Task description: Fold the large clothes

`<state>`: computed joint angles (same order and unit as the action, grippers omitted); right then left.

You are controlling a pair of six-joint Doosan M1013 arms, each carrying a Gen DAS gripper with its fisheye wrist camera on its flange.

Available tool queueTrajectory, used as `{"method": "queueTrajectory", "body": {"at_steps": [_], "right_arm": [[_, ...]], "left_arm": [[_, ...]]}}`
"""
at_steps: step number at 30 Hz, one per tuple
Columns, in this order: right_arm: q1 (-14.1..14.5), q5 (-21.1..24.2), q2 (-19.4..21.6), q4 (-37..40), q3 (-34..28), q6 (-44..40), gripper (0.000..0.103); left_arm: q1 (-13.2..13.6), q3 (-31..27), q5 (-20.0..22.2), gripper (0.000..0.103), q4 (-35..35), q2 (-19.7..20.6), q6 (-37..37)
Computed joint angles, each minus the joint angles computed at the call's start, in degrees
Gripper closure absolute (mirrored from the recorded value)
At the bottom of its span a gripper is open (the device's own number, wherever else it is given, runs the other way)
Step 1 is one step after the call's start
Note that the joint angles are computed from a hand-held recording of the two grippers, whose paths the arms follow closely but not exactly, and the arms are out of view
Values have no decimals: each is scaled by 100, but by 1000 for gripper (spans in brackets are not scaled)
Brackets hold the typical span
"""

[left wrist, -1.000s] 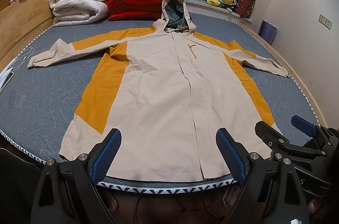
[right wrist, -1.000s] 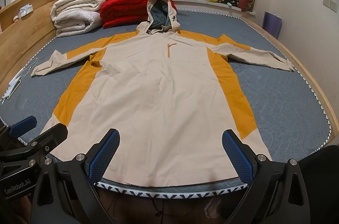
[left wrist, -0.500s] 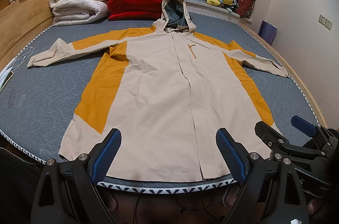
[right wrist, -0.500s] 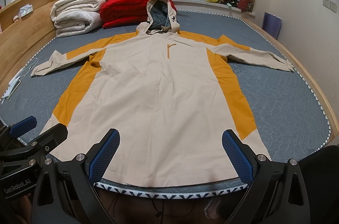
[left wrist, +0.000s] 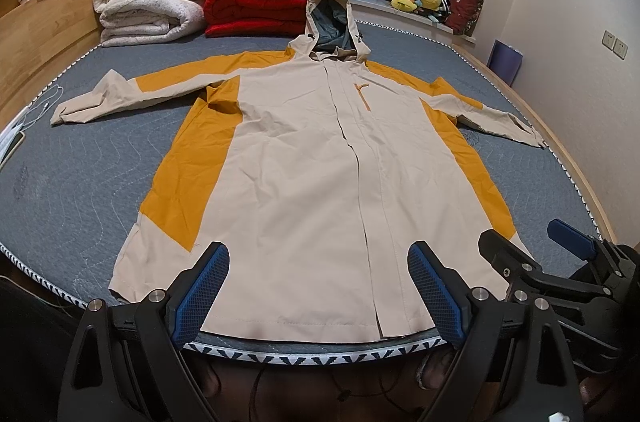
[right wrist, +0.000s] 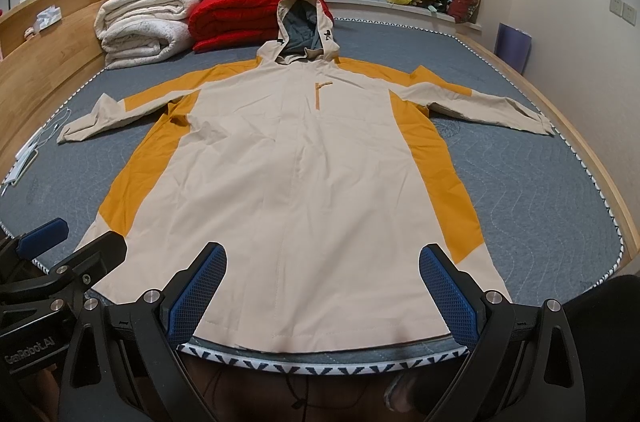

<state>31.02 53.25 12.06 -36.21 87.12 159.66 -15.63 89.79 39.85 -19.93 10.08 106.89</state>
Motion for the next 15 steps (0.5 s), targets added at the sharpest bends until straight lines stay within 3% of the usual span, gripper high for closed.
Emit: {"method": "queueTrajectory", "body": {"at_steps": [15], "right_arm": [[-9, 9, 1, 49, -1, -31, 6]], "left_arm": [[-5, 23, -40, 15, 15, -14, -25]]}}
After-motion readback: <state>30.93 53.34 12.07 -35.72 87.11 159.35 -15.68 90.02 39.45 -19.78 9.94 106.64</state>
